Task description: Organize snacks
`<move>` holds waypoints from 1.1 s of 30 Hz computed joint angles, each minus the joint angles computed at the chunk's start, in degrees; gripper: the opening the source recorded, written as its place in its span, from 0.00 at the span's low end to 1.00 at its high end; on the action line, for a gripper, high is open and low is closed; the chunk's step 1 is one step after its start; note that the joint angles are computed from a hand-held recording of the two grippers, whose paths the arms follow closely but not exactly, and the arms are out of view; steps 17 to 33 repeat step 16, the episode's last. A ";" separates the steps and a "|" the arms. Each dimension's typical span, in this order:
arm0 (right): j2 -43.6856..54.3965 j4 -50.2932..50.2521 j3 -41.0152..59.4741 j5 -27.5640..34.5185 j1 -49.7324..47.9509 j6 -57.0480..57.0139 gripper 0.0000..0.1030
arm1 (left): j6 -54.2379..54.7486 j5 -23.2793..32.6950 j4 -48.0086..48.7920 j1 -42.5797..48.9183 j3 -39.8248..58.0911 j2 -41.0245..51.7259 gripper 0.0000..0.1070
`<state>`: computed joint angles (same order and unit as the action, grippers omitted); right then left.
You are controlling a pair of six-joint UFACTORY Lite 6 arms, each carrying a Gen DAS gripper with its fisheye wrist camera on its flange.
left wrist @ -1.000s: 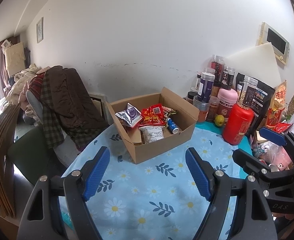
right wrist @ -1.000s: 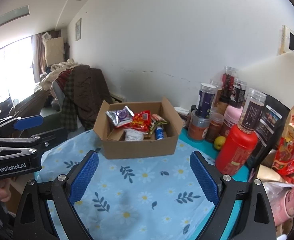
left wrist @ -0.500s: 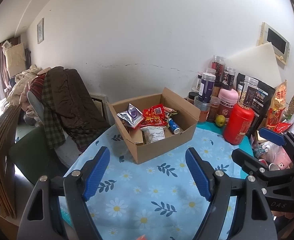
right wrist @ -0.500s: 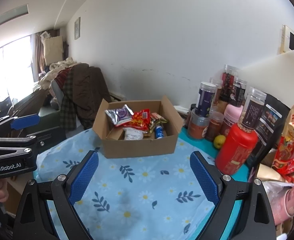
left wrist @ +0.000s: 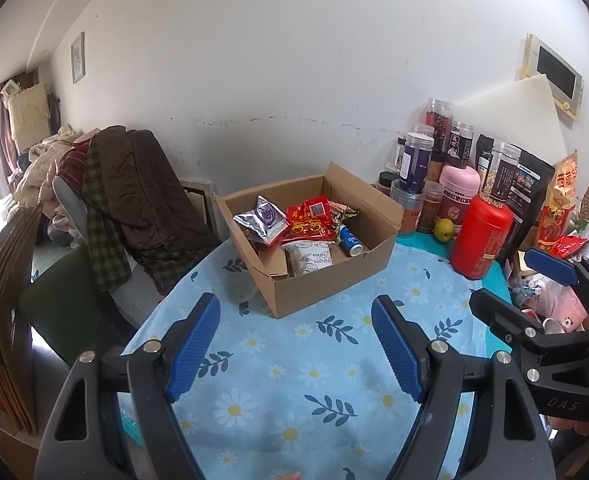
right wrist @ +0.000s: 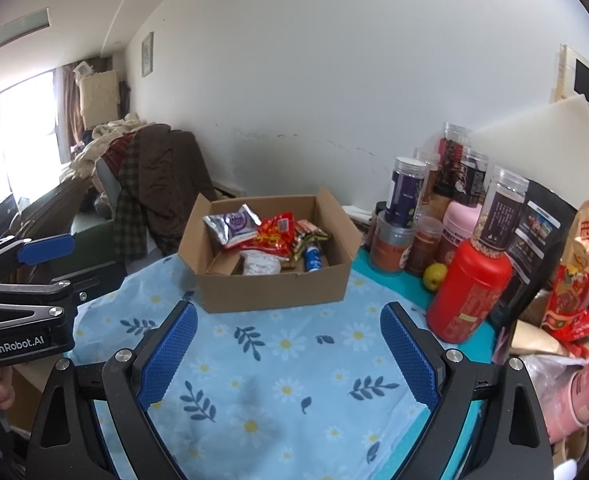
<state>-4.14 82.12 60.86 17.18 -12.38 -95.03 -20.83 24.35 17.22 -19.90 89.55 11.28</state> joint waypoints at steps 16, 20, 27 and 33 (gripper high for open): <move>2.00 -1.27 0.98 0.03 -0.31 1.60 0.91 | 0.49 -0.09 -0.26 -0.14 0.98 1.56 0.73; 2.00 -1.27 0.98 0.03 -0.31 1.60 0.91 | 0.49 -0.09 -0.26 -0.14 0.98 1.56 0.73; 2.00 -1.27 0.98 0.03 -0.31 1.60 0.91 | 0.49 -0.09 -0.26 -0.14 0.98 1.56 0.73; 2.00 -1.27 0.98 0.03 -0.31 1.60 0.91 | 0.49 -0.09 -0.26 -0.14 0.98 1.56 0.73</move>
